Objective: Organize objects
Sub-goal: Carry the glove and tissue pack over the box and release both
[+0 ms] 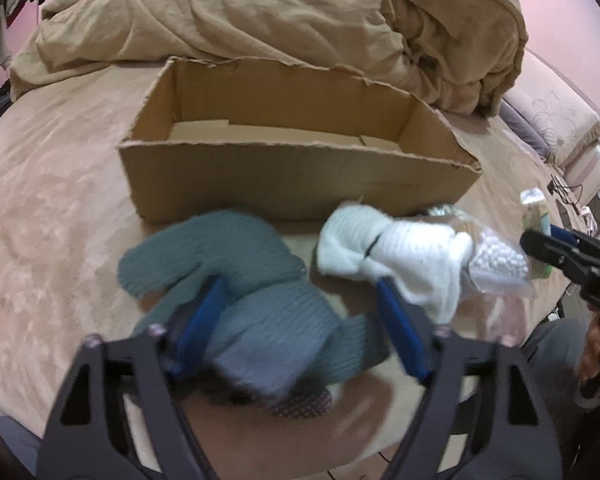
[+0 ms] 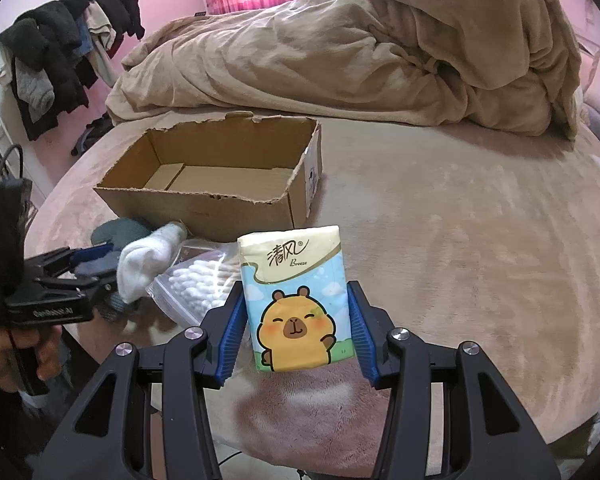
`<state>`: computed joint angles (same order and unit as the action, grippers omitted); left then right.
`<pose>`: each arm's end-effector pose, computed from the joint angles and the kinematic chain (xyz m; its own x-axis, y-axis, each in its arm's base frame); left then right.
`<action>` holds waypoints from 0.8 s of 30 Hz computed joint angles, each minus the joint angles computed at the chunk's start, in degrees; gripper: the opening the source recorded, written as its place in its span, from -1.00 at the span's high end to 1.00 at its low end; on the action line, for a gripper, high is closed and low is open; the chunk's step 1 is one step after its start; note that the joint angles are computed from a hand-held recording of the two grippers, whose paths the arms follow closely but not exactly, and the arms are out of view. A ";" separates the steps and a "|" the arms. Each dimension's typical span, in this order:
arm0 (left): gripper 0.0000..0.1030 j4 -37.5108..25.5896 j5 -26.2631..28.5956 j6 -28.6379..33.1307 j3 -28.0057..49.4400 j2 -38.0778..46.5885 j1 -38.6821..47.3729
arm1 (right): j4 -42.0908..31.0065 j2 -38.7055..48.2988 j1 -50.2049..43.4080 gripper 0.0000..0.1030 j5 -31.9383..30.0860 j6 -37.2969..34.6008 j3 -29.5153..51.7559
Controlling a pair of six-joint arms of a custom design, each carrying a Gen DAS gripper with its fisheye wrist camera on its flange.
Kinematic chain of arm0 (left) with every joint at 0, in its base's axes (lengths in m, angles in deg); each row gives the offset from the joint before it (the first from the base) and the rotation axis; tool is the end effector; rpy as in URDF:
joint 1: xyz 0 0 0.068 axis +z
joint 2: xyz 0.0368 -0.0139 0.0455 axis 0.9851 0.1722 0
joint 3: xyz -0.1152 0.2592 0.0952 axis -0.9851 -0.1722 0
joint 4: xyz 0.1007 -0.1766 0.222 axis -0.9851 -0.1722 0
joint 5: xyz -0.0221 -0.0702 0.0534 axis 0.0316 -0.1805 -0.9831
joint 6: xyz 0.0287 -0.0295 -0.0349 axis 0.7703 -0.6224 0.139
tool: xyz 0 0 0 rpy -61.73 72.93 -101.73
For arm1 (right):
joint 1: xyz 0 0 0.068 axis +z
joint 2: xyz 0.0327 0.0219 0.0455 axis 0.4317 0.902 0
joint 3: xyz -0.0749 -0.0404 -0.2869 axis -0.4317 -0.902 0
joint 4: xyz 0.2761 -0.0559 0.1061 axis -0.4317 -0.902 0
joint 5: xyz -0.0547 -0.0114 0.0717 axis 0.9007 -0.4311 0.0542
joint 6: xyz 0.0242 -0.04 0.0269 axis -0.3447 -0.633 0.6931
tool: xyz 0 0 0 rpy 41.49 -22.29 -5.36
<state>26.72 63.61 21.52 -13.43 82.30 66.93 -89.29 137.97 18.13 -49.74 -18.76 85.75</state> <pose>0.3232 -0.0899 0.0954 -0.7135 0.3845 -0.5857 0.5883 0.7828 -0.2029 0.1878 -0.0222 0.1273 -0.7199 0.2458 -0.6491 0.1977 0.9691 0.1478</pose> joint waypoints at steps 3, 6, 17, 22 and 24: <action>0.23 -0.59 0.82 0.72 -0.09 -0.44 2.17 | -0.54 -1.18 -0.23 0.01 -0.43 0.05 -0.28; 0.43 -1.00 1.76 1.53 -0.78 -1.66 3.88 | -1.15 -2.42 0.18 0.01 -0.60 0.36 -0.43; 0.86 -7.09 7.46 1.56 -2.62 -14.73 8.19 | -9.02 -11.19 5.00 0.01 2.45 2.98 1.17; 0.48 -8.81 3.27 1.99 -1.17 -11.08 5.08 | -9.82 -11.90 7.50 0.01 3.95 4.07 1.75; 0.24 -6.77 -2.00 0.56 -1.21 -8.71 2.37 | -9.85 -12.10 7.77 0.01 3.83 4.34 1.60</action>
<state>19.95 61.61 22.08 -14.64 73.59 69.30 -99.14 125.86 25.90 -45.91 -14.42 87.35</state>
